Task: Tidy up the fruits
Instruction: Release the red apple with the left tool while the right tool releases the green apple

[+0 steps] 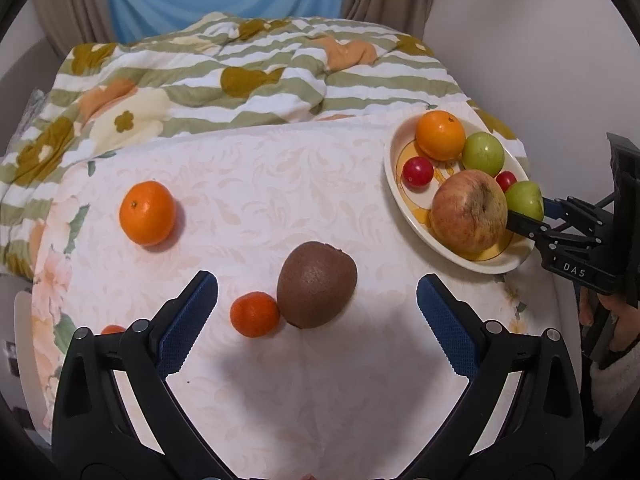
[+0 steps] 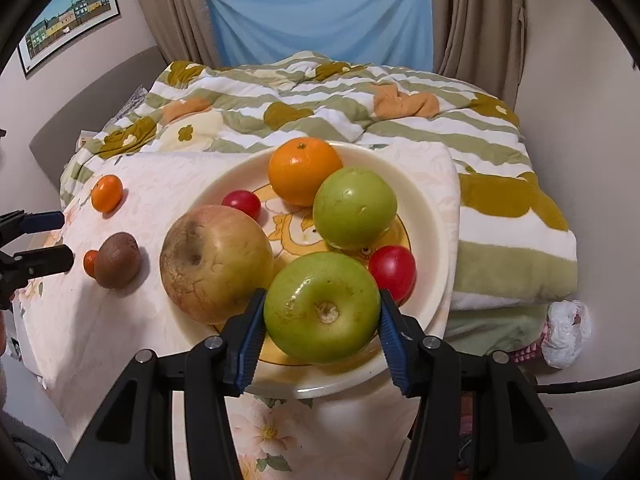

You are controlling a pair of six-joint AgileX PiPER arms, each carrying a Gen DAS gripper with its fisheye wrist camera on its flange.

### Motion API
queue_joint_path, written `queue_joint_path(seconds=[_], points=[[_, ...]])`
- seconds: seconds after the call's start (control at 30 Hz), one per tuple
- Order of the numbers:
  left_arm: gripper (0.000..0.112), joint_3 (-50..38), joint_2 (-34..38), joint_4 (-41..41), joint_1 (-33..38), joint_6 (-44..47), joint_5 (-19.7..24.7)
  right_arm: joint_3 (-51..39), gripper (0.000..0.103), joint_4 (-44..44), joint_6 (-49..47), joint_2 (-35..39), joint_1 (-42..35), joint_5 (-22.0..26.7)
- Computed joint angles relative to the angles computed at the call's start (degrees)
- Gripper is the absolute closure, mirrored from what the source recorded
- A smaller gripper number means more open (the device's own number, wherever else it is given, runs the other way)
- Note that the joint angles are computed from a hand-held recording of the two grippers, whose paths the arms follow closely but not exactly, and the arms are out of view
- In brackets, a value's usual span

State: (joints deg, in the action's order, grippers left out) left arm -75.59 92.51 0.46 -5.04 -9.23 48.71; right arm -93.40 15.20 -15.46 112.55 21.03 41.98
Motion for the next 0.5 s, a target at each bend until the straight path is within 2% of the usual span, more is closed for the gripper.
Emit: queue_joint_path(seconds=[0.1, 0.13, 0.2, 0.27, 0.37, 0.5], points=[[0.009, 0.58, -0.44, -0.27, 0.09, 0.05, -0.12, -0.42, 0.053, 0.98, -0.89, 0.30, -0.28, 0.43], [0.009, 0.48, -0.47, 0.00, 0.00, -0.25, 0.08, 0.11, 0.050, 1.81, -1.78, -0.10, -0.48, -0.24], [0.009, 0.49, -0.79, 0.56, -0.01, -0.87, 0.37, 0.56, 0.024, 1.39, -1.44, -0.69, -0.63, -1.35], [0.009, 0.56, -1.21, 0.77, 0.14, -1.31, 0.65, 0.53, 0.009, 3.62, -2.86, -1.13, -1.37, -1.19], [0.009, 0.41, -2.29, 1.75, 0.10, -2.41, 1.60, 0.35, 0.001, 0.69, -0.19, -2.19, -0.90, -1.32], [0.009, 0.59, -4.93, 3.65, -0.41, -4.13, 3.04, -0.58, 0.001, -0.50, 1.36, -3.87, -0.58, -0.31]])
